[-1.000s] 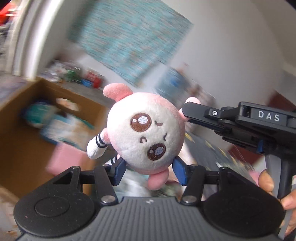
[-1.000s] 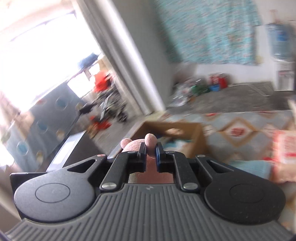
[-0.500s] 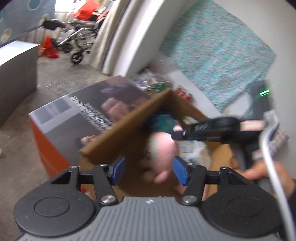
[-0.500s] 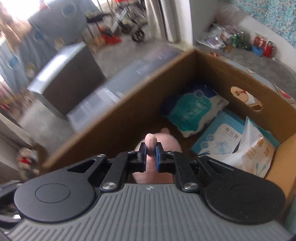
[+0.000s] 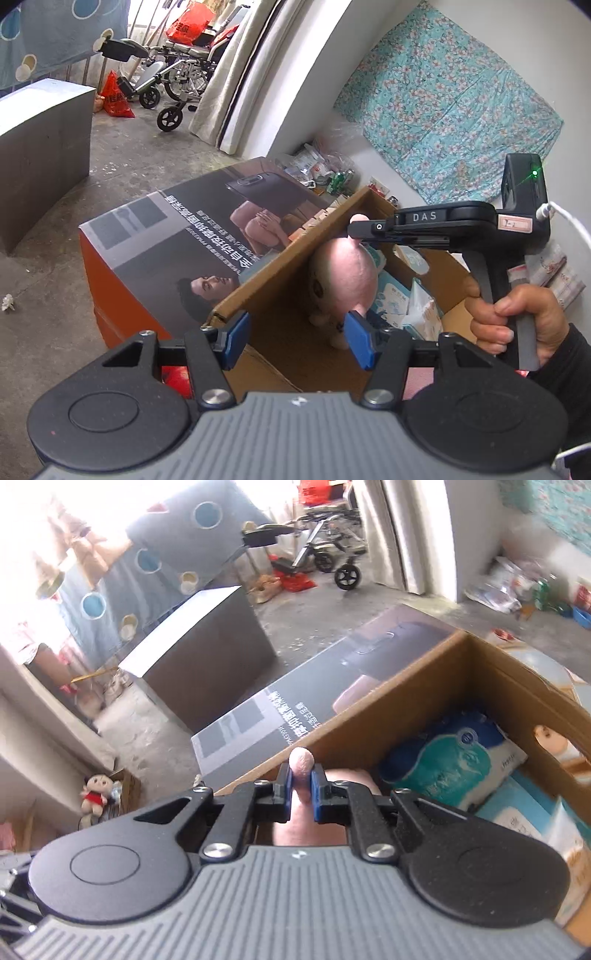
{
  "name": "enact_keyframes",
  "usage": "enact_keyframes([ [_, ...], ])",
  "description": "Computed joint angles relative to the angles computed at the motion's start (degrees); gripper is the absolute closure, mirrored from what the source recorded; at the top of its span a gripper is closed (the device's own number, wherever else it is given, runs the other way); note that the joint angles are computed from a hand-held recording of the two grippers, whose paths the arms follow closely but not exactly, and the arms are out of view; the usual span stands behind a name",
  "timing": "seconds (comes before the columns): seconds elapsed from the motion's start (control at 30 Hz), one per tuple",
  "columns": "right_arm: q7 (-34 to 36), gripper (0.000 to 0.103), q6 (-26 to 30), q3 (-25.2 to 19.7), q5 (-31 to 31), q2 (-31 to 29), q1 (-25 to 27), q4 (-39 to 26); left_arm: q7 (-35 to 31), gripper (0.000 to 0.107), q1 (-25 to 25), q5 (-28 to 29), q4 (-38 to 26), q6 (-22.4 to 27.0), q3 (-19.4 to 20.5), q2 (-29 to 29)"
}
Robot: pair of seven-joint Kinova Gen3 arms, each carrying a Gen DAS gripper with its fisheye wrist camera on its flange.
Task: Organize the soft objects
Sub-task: 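Carry the plush doll into the cardboard box and open the right gripper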
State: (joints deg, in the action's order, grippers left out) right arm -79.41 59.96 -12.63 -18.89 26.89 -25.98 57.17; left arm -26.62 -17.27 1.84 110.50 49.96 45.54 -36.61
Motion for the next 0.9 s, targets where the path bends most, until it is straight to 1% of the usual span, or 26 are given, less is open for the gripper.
enact_keyframes([
  [0.13,-6.95,0.091,3.70,10.21,9.32,1.80,-8.67,-4.38,-0.30,0.050,0.23,0.07,0.05,0.06,-0.41,0.24],
  [0.17,-9.14,0.090,4.50,11.80,11.63,2.23,-10.22,-5.04,-0.45,0.050,0.40,0.02,0.07,-0.09,-0.46,0.33],
  [0.2,-10.81,0.090,4.41,12.33,13.01,2.17,-10.71,-4.64,-0.58,0.050,0.39,-0.13,-0.11,-0.03,-0.27,0.46],
  [0.23,-11.97,0.090,4.60,11.80,13.84,2.16,-10.39,-4.67,-0.75,0.050,0.41,-0.26,-0.19,-0.08,-0.12,0.59],
  [0.33,-13.65,0.089,5.18,6.27,17.78,2.11,-8.17,-4.26,-1.13,0.050,0.70,-0.32,-0.19,-0.53,-0.01,1.19],
  [0.4,-13.82,0.089,4.89,5.84,18.46,2.03,-8.76,-3.97,-1.11,0.050,0.87,-0.38,-0.36,-0.52,0.10,1.44],
  [0.47,-14.21,0.081,5.05,5.42,17.92,2.34,-8.49,-4.56,-1.03,0.050,0.87,-0.59,-0.66,-0.27,0.30,1.42],
  [0.5,-14.43,0.068,4.37,5.13,17.24,1.82,-7.97,-3.86,-1.02,0.050,0.83,-0.72,-0.86,-0.01,0.40,1.32],
  [0.53,-14.78,0.058,2.75,5.00,16.83,1.26,-7.61,-2.73,-1.04,0.050,0.79,-0.84,-0.99,0.23,0.47,1.18],
  [0.6,-15.78,0.049,-0.70,5.04,17.05,-0.69,-7.67,0.17,-1.12,0.050,0.83,-0.92,-1.33,0.82,0.48,0.72],
  [0.7,-17.45,0.044,-3.10,4.91,16.58,-2.88,-6.78,2.65,-1.37,0.048,0.67,-0.92,-1.69,1.83,0.47,-0.59],
  [0.73,-17.99,0.042,-2.96,4.80,16.01,-3.30,-6.14,2.99,-1.46,0.048,0.63,-0.74,-1.77,2.16,0.34,-1.07],
  [0.83,-19.54,0.042,0.74,4.47,14.51,-3.09,-4.86,2.10,-1.87,0.048,0.73,0.03,-1.53,2.65,-0.46,-2.42],
  [0.9,-18.94,0.037,3.55,3.79,13.18,-1.88,-4.09,1.21,-2.35,0.048,0.75,0.50,-1.26,2.87,-0.79,-3.09],
])
